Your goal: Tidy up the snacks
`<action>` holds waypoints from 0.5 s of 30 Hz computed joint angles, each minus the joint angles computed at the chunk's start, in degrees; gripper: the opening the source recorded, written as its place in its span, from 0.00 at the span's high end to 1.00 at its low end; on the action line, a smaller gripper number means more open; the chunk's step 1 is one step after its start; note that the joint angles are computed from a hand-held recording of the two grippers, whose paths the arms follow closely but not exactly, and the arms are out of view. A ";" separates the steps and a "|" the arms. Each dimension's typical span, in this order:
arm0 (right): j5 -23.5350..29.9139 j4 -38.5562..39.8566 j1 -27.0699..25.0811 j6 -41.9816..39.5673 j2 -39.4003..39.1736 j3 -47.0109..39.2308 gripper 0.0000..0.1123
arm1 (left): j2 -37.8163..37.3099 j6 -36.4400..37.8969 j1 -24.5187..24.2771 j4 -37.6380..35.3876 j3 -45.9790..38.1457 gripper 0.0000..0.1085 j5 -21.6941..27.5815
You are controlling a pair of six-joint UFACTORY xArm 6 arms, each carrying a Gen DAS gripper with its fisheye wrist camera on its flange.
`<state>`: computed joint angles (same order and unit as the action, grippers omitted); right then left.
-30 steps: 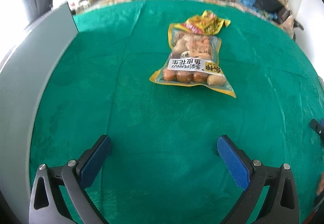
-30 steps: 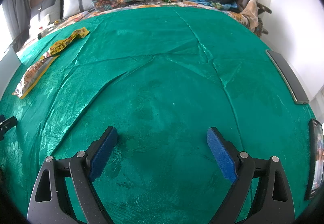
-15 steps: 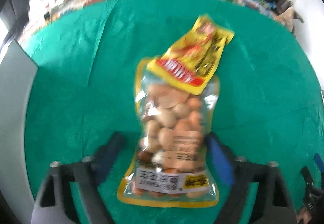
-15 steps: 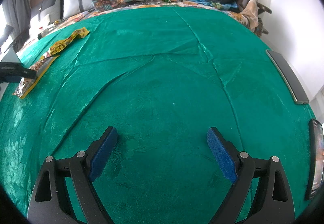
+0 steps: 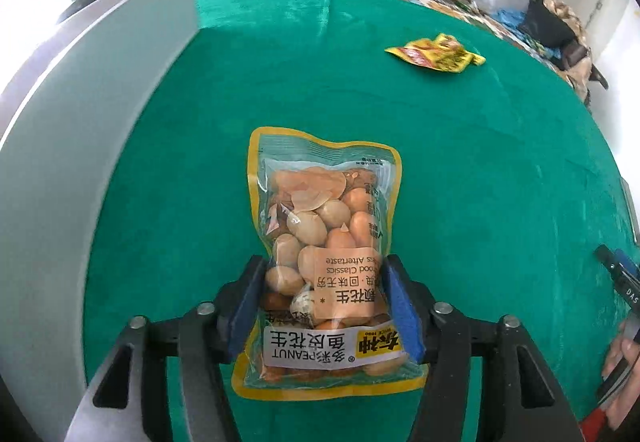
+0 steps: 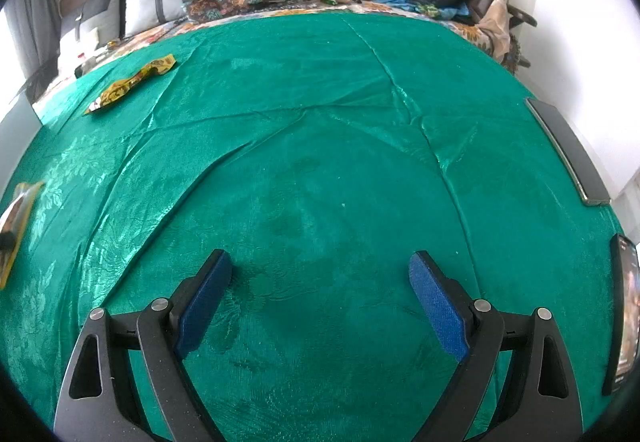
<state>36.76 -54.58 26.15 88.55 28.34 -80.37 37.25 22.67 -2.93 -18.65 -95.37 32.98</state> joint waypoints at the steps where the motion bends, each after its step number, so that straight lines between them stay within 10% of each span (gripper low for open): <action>1: -0.01 -0.02 0.01 0.04 -0.01 0.03 0.17 | -0.10 1.07 0.09 -1.42 0.56 0.36 -1.25; 6: -0.01 -0.05 0.02 0.08 -0.02 0.05 0.17 | 1.98 1.80 -0.64 3.50 2.01 0.05 -10.60; 15: 0.13 -1.43 0.03 1.46 0.12 -0.11 0.17 | 4.28 5.60 -1.05 -1.62 0.09 0.05 -13.82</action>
<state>36.89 -56.01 26.18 90.01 28.46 -80.48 41.53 28.27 -3.98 -20.28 -95.28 19.17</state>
